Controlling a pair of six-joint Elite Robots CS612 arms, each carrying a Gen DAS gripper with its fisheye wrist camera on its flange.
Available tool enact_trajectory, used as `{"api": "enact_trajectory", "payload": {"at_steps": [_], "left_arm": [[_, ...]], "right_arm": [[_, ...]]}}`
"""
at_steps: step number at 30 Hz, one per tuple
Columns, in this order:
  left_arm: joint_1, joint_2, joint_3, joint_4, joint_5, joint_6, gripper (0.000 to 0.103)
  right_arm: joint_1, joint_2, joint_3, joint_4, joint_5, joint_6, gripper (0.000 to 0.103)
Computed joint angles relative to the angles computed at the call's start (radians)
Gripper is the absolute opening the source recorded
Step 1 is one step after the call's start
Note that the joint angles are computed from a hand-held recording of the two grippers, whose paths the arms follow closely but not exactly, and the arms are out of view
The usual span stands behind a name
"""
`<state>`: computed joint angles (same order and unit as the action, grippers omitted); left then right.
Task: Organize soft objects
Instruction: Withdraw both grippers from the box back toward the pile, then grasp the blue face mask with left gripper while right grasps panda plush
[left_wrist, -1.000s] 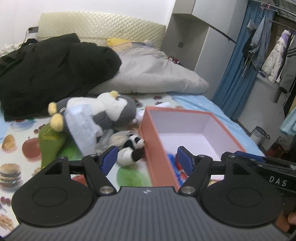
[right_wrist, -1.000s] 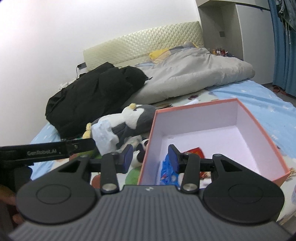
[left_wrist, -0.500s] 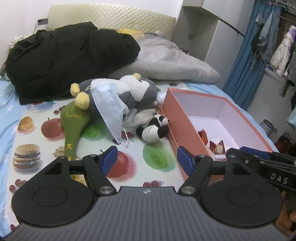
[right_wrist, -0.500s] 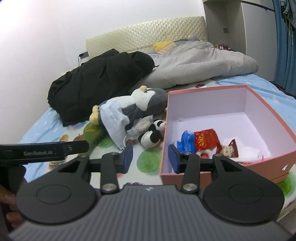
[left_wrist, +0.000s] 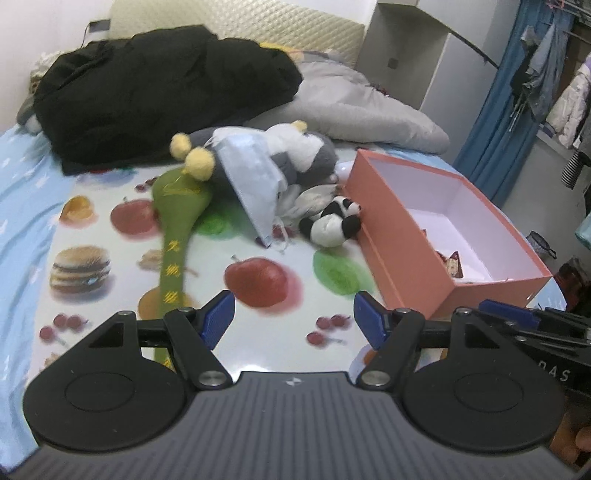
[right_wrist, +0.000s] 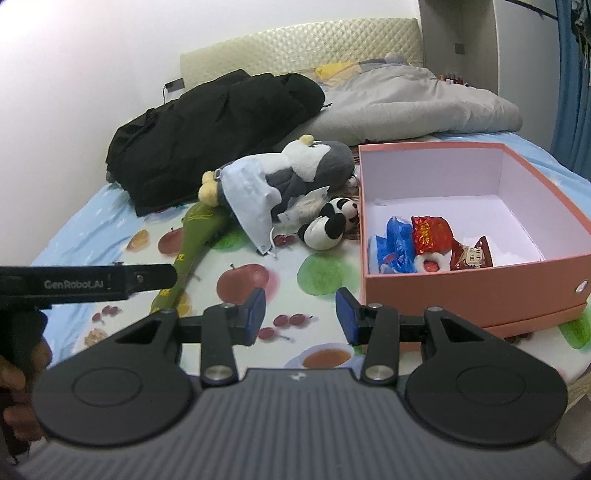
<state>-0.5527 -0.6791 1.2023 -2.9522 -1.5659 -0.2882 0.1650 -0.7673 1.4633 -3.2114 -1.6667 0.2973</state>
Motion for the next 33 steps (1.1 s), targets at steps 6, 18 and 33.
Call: {"api": "enact_trajectory", "payload": {"at_steps": [6, 18, 33], "left_arm": [[0.007, 0.0, 0.012, -0.007, 0.017, -0.015, 0.076], [0.032, 0.091, -0.131, 0.055, 0.021, -0.078, 0.079], [0.075, 0.327, -0.54, 0.217, -0.048, -0.144, 0.08]], "right_arm": [[0.005, 0.013, -0.024, 0.019, 0.004, -0.019, 0.045], [0.006, 0.077, -0.146, 0.081, 0.008, -0.086, 0.045], [0.01, 0.254, -0.449, 0.265, -0.104, -0.143, 0.045]]}}
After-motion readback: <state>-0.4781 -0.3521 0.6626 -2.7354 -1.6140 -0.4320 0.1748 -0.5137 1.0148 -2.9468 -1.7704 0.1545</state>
